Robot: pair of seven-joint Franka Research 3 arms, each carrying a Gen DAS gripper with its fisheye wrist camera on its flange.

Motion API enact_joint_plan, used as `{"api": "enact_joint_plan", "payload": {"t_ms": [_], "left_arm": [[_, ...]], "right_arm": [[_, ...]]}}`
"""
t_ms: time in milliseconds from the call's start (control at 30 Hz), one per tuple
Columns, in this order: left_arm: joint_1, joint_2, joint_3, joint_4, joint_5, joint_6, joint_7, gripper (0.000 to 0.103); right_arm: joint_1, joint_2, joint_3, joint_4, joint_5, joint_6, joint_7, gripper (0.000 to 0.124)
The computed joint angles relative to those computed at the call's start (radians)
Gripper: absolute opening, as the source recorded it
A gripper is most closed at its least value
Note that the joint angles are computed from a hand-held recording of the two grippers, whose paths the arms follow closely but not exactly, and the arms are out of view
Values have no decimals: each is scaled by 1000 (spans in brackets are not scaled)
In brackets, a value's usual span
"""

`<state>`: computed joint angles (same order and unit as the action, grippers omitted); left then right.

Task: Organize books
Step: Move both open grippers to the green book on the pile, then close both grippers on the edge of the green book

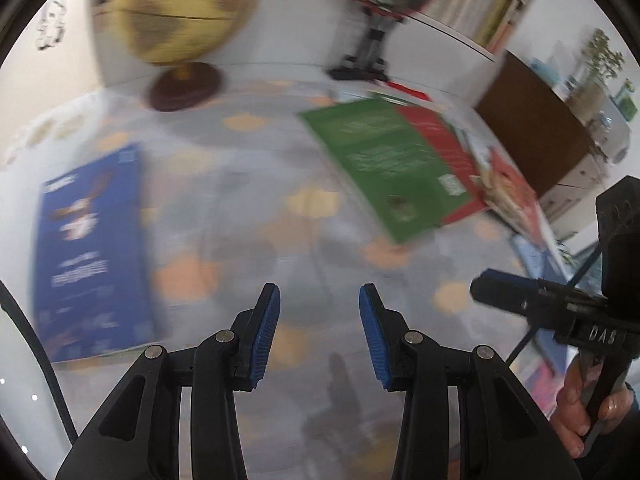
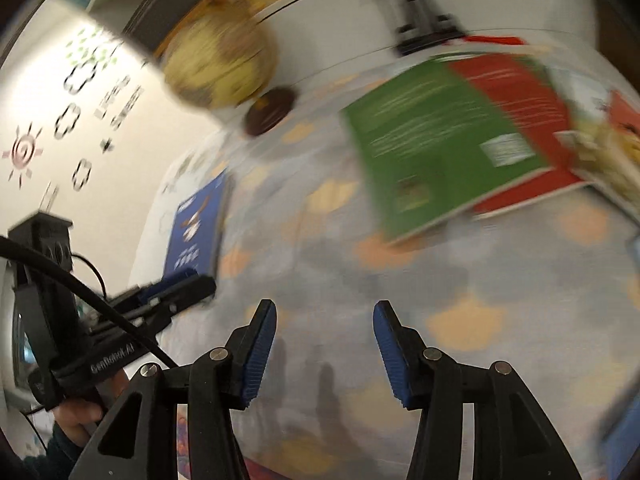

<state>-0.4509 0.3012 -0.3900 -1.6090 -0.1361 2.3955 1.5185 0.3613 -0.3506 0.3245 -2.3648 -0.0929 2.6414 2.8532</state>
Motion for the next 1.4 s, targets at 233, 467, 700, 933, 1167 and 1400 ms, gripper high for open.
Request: {"api": "enact_joint_plan", "payload": {"t_ms": [233, 467, 700, 933, 1167, 1400], "left_arm": [[-127, 220, 5, 291, 94, -105, -136, 39], [-227, 421, 66, 580, 194, -200, -278, 39], [-284, 580, 99, 811, 226, -286, -326, 39], [-262, 573, 84, 764, 177, -235, -323, 39], [-220, 507, 36, 633, 128, -184, -269, 39], [-218, 467, 61, 582, 162, -152, -307, 39]], "right_arm": [[-48, -249, -78, -181, 68, -73, -109, 49], [-120, -157, -137, -141, 82, -86, -342, 49], [-135, -11, -208, -88, 180, 0, -534, 49], [-130, 43, -229, -69, 275, 46, -649, 52], [-24, 3, -266, -106, 528, 51, -854, 52], [-158, -26, -142, -102, 264, 40, -666, 52]]}}
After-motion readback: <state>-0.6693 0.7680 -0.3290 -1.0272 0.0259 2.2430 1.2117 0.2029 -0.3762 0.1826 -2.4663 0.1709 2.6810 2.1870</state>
